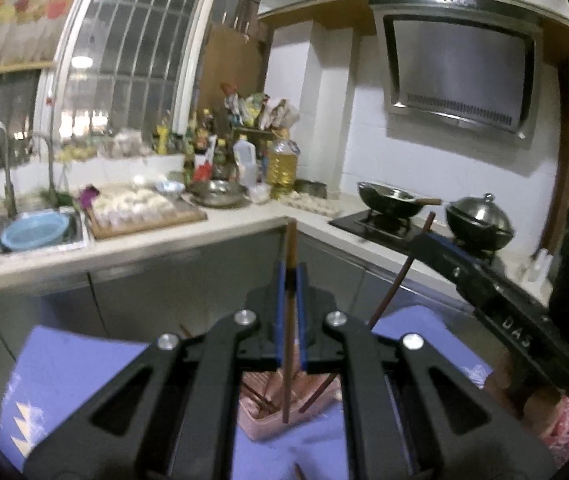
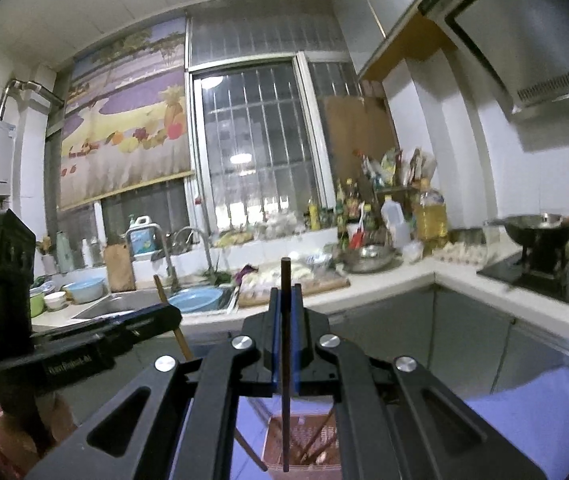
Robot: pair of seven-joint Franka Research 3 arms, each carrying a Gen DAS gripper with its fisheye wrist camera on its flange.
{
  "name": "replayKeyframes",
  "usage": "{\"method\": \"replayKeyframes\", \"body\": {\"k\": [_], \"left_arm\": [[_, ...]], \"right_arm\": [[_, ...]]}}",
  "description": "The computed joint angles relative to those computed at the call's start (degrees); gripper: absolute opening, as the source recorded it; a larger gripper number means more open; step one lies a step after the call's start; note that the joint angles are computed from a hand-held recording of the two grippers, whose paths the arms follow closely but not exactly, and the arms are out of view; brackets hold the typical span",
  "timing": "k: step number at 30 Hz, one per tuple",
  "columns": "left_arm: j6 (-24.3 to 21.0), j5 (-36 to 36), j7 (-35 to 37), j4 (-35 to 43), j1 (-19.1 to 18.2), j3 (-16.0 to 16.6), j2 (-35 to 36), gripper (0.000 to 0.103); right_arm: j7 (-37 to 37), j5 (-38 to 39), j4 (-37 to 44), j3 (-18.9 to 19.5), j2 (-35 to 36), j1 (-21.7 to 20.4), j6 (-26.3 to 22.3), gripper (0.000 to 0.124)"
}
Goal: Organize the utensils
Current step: 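Lower both chopsticks into the pink holder and open both tools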
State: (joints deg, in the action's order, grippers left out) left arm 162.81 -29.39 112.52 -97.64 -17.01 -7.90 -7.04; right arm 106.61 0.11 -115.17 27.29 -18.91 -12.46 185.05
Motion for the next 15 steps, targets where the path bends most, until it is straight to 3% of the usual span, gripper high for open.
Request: {"method": "replayKeyframes", "body": {"k": [5, 6, 8, 11, 15], "left_arm": [[1.8, 9.9, -6.0, 3.3, 2.0, -2.3, 5.0, 0.005], [1.2, 10.6, -6.8, 3.7, 2.3, -2.6, 5.9, 0.005], [-0.3, 10.1, -6.7, 4.6, 3.1, -3.1, 7.4, 0.005], [-1.5, 10.4, -7.4, 5.1, 4.3, -3.9, 9.4, 0.005], [-4.5, 14.4, -13.7, 7.7, 5.5, -4.6, 13.4, 0.005]], "right_arm": [[2.5, -4.4, 3.7, 12.3, 4.3, -14.1, 1.8, 0.005], [2.4, -4.7, 4.2, 13.2, 5.3, -14.9, 1.5, 0.005], [3.0, -5.9, 4.9, 13.4, 7.8, -14.5, 0.2, 0.005], [3.0, -7.3, 4.9, 10.6, 10.0, -10.9, -1.4, 0.005], [7.1, -11.3, 5.2, 10.8, 12.7, -10.6, -4.2, 0.005]]}}
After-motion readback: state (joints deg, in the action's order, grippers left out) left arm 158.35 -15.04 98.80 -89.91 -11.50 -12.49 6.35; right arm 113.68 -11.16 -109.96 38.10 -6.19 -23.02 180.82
